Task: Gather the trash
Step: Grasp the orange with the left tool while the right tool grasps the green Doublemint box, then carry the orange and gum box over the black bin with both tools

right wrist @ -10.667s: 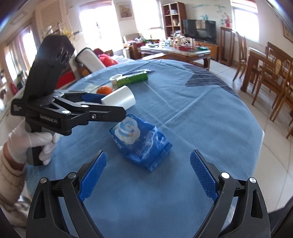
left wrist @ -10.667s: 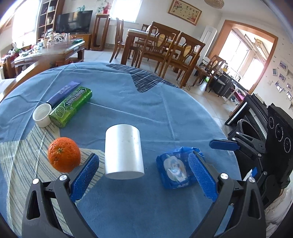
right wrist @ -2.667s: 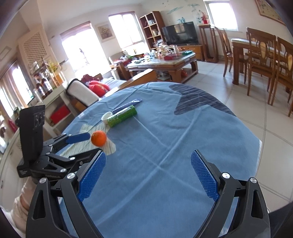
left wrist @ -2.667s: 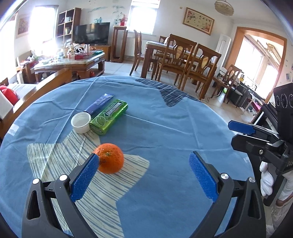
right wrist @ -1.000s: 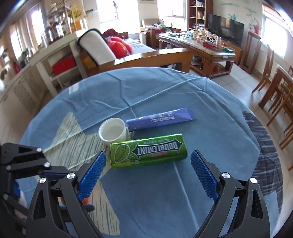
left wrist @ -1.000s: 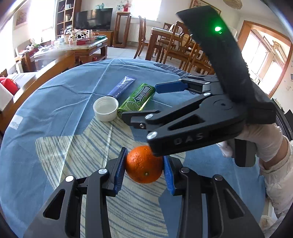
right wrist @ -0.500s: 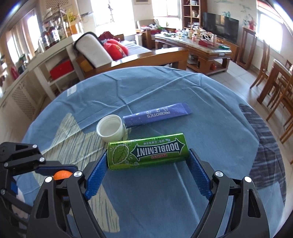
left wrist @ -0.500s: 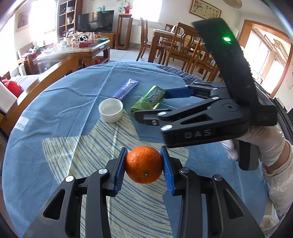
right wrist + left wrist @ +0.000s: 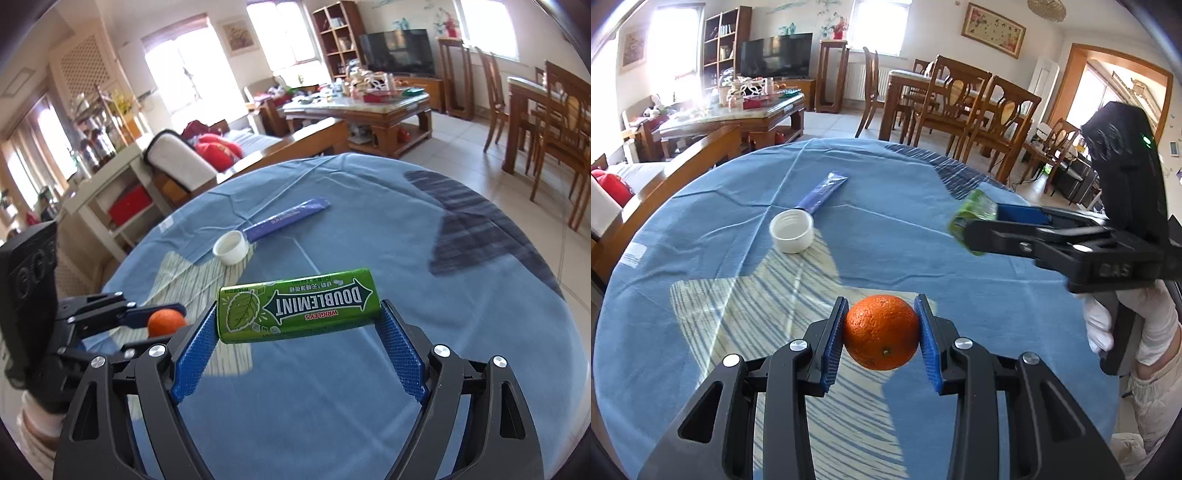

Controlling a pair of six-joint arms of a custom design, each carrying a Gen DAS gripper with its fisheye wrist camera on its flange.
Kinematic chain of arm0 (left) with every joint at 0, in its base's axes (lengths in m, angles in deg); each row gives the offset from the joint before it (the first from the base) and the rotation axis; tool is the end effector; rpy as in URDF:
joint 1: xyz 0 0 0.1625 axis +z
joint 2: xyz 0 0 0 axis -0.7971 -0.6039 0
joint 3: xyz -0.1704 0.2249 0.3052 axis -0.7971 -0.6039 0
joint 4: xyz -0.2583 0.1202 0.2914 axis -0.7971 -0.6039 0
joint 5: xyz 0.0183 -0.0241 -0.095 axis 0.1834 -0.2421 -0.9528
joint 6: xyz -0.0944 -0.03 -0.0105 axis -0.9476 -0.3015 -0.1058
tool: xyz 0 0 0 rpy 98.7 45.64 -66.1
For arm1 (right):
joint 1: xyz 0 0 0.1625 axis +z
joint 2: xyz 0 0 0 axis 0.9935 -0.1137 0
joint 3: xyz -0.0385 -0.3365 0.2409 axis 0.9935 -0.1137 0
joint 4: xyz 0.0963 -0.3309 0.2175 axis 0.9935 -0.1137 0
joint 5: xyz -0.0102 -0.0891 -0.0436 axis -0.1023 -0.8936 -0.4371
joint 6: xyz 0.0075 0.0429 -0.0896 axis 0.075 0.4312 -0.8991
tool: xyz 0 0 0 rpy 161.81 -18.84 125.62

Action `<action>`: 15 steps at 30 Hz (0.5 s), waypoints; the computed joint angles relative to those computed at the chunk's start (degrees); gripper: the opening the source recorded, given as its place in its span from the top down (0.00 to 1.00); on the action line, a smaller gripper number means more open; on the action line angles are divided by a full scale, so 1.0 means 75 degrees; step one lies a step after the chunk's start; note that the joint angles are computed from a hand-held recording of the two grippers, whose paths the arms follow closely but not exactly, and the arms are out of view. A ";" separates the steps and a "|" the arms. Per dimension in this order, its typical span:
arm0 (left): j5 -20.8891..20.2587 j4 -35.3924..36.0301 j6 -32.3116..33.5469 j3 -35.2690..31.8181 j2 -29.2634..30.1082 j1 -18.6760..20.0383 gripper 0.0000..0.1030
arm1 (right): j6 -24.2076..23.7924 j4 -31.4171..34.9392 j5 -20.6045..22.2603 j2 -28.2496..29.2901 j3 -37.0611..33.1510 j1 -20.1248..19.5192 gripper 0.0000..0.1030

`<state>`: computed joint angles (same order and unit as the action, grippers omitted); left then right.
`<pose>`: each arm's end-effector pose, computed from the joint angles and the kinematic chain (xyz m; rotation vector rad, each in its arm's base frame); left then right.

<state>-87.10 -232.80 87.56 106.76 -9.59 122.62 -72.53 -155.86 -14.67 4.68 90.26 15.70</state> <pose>-0.0510 -0.6377 0.1902 0.8922 2.4981 -0.6361 0.2182 -0.6576 0.0174 0.6377 -2.6601 0.8212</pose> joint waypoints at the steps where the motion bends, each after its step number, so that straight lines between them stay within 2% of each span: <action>1: -0.0022 -0.0056 0.0006 0.0060 -0.0008 -0.0045 0.64 | 0.0040 -0.0135 0.0023 -0.0100 0.0188 0.0000 0.20; 7: -0.0131 -0.0459 0.0055 0.0466 -0.0016 -0.0358 0.64 | 0.0225 -0.1173 0.0146 -0.0840 0.1545 -0.0040 0.20; 15: -0.0368 -0.0841 0.0175 0.0849 0.0145 -0.0898 0.64 | 0.0330 -0.2475 -0.0228 -0.1939 0.3306 0.0107 0.20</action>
